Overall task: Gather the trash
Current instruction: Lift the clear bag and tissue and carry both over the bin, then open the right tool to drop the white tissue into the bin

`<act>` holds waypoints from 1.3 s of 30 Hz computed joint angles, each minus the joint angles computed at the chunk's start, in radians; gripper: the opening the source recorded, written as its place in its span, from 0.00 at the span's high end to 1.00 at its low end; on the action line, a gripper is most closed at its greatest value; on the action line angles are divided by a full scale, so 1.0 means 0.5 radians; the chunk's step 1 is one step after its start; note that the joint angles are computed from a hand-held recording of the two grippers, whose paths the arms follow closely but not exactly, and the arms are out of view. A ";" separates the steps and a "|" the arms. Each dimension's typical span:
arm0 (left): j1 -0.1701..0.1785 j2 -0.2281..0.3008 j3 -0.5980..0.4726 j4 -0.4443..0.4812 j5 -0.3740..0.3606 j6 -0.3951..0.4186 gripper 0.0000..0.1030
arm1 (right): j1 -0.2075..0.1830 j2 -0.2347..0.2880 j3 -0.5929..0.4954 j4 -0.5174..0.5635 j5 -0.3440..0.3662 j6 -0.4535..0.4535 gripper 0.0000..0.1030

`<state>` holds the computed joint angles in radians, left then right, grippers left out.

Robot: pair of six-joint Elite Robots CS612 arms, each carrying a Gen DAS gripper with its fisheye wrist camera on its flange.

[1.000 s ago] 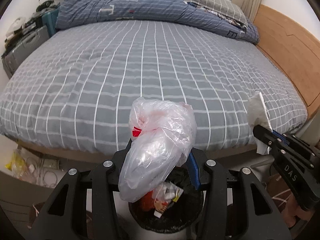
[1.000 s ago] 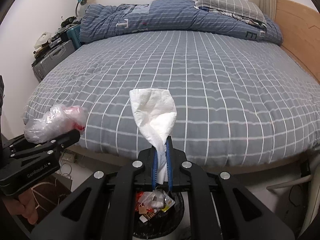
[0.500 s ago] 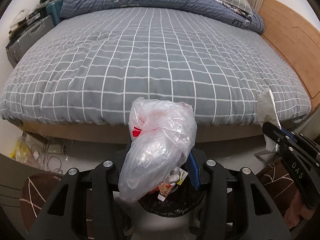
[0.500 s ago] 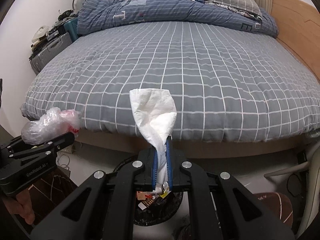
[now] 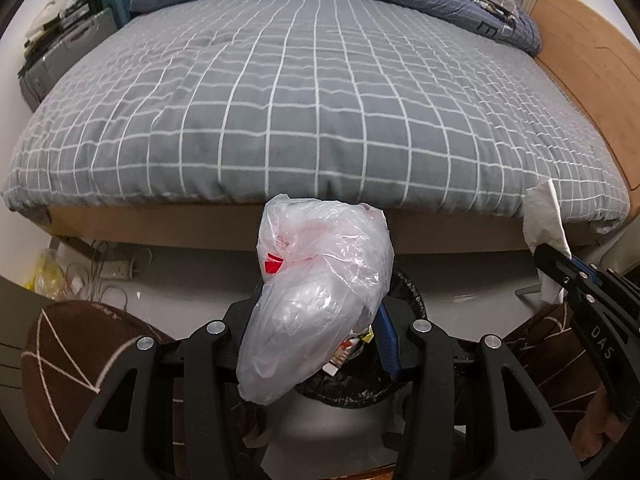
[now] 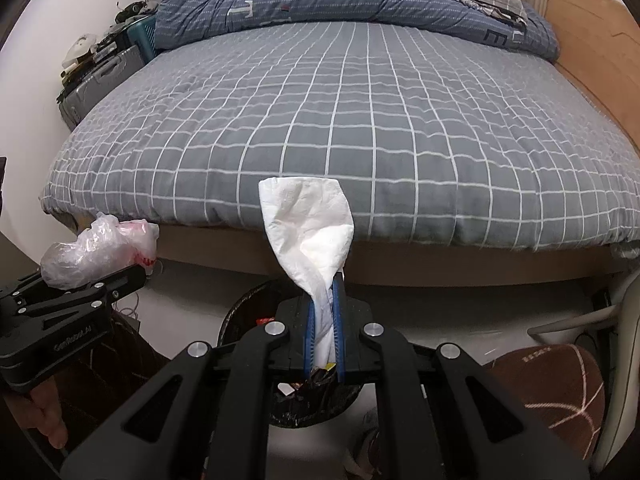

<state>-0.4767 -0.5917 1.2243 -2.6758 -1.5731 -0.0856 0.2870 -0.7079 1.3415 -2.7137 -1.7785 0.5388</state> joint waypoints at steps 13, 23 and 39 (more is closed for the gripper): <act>0.008 0.060 0.015 0.071 0.012 0.002 0.55 | 0.033 0.087 -0.062 0.150 0.108 0.007 0.93; 0.035 0.186 -0.112 0.230 -0.030 -0.049 0.55 | 0.027 0.266 -0.262 0.362 0.260 -0.037 0.93; 0.100 0.342 -0.385 0.411 -0.003 -0.147 0.55 | 0.030 0.471 -0.540 0.582 0.341 -0.152 0.89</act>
